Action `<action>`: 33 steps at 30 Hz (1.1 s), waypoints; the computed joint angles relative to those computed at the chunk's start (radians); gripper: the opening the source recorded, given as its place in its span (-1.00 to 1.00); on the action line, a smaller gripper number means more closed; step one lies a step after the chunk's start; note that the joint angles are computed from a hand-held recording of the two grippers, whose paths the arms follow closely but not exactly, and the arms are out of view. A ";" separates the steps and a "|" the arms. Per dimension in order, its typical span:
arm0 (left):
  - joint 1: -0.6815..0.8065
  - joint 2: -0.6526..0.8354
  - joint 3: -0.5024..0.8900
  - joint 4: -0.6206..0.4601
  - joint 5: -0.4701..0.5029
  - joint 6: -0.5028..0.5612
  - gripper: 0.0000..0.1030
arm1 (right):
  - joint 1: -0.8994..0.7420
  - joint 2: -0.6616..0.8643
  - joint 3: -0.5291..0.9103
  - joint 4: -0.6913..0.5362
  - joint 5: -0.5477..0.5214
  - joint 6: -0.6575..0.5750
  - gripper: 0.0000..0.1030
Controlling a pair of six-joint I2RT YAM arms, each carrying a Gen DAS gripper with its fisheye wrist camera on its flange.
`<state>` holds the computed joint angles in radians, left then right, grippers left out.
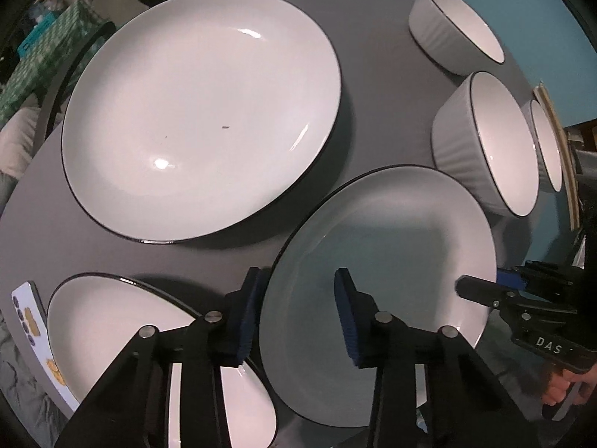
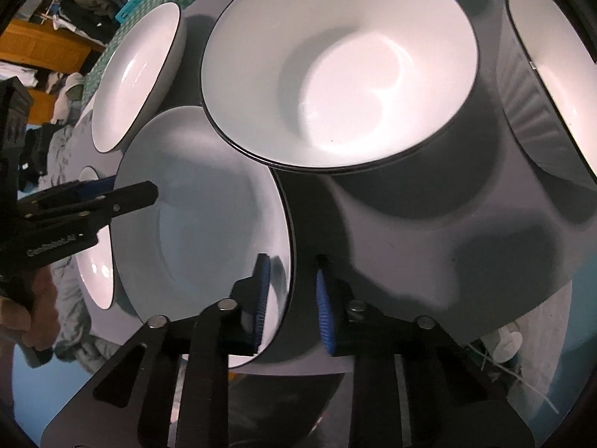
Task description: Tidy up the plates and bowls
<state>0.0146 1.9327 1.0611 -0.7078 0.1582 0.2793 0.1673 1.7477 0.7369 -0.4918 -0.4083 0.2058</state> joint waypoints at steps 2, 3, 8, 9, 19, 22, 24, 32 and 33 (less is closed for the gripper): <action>0.001 0.002 -0.004 0.001 -0.004 -0.022 -0.30 | -0.009 0.005 -0.003 -0.003 -0.013 -0.019 -0.65; 0.002 0.005 -0.004 0.002 -0.004 -0.031 -0.30 | -0.011 0.010 0.000 -0.009 -0.023 -0.028 -0.70; -0.013 0.011 -0.006 0.008 -0.005 -0.071 -0.32 | -0.006 0.013 0.024 -0.044 0.012 -0.087 -0.71; -0.023 0.006 -0.016 0.013 -0.012 -0.080 -0.32 | 0.015 0.044 0.054 -0.039 0.015 -0.069 -0.71; 0.005 0.019 -0.068 0.032 0.049 -0.203 -0.32 | 0.008 0.082 0.135 -0.125 0.043 -0.208 -0.71; 0.017 0.016 -0.092 0.051 0.065 -0.245 -0.32 | 0.010 0.105 0.166 -0.139 0.048 -0.237 -0.71; 0.024 0.008 -0.099 0.050 0.073 -0.268 -0.34 | 0.011 0.118 0.180 -0.143 0.045 -0.249 -0.71; 0.074 0.047 -0.126 0.100 0.123 -0.324 -0.55 | 0.005 0.107 0.155 -0.129 0.044 -0.302 -0.71; 0.082 0.047 -0.147 0.125 0.123 -0.315 -0.55 | 0.016 0.111 0.161 -0.125 0.045 -0.289 -0.71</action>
<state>0.0962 1.9797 0.9141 -0.5823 0.2811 -0.0359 0.1835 1.8585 0.8976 -0.6171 -0.3632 -0.0836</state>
